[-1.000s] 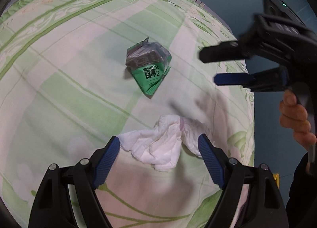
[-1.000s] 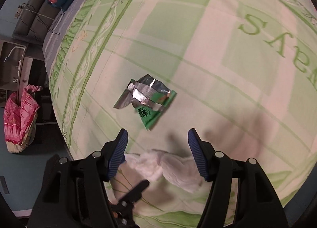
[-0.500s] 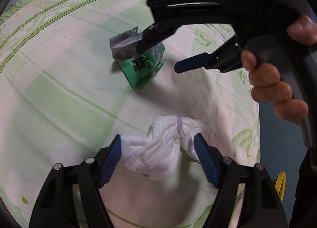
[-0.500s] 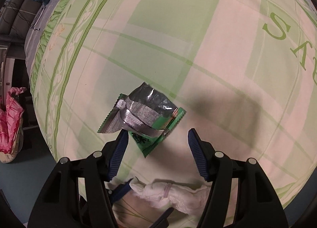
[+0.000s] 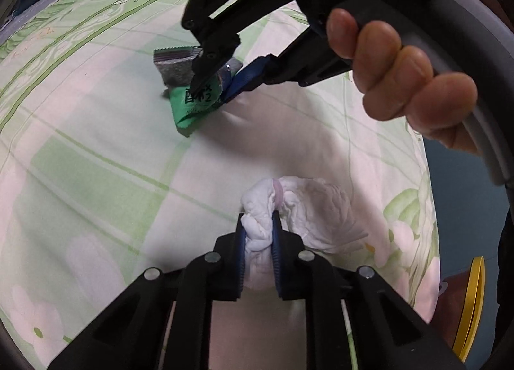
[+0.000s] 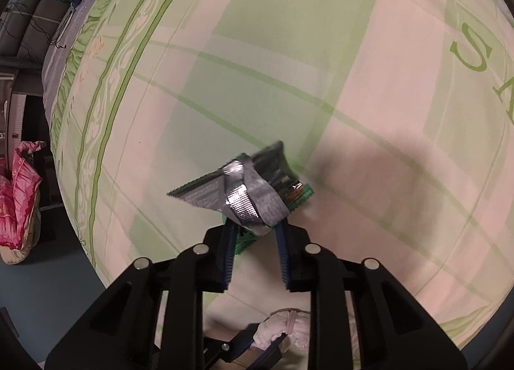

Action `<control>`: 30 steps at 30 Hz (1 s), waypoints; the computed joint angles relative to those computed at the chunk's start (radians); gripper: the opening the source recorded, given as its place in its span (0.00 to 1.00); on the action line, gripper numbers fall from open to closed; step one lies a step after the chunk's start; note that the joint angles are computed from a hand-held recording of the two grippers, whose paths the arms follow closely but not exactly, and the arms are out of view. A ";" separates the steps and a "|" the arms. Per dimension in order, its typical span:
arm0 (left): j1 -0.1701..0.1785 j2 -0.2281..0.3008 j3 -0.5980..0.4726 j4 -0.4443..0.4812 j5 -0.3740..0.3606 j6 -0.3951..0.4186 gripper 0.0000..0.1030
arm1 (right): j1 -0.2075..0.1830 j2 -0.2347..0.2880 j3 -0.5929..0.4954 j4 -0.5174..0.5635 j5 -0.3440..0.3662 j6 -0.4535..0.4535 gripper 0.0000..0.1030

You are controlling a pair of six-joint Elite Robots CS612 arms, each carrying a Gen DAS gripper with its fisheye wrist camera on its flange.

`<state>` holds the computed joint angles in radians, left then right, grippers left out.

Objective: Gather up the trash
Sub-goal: 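Grasp the white tissue with the left tool while the right tool grasps the silver-green wrapper, then carry the tissue and silver-green wrapper in both tools over the bin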

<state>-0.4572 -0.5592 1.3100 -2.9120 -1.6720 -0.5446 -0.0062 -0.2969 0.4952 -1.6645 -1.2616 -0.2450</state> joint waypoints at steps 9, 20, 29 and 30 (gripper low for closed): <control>-0.003 -0.047 0.056 -0.043 -0.007 0.049 0.11 | -0.022 -0.075 0.115 -0.098 0.086 0.006 0.18; -0.047 -0.164 0.219 -0.139 0.099 0.084 0.11 | -0.089 -0.273 0.442 -0.346 0.165 -0.007 0.18; -0.093 -0.261 0.346 -0.267 0.134 0.103 0.11 | -0.187 -0.431 0.718 -0.532 0.232 0.006 0.18; -0.100 -0.270 0.357 -0.283 0.138 0.107 0.11 | -0.204 -0.454 0.758 -0.565 0.242 0.014 0.18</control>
<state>-0.5577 -0.8292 1.6673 -3.1945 -1.5335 -0.4373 -0.2100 -0.7510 1.2532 -2.2299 -1.0199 -0.2308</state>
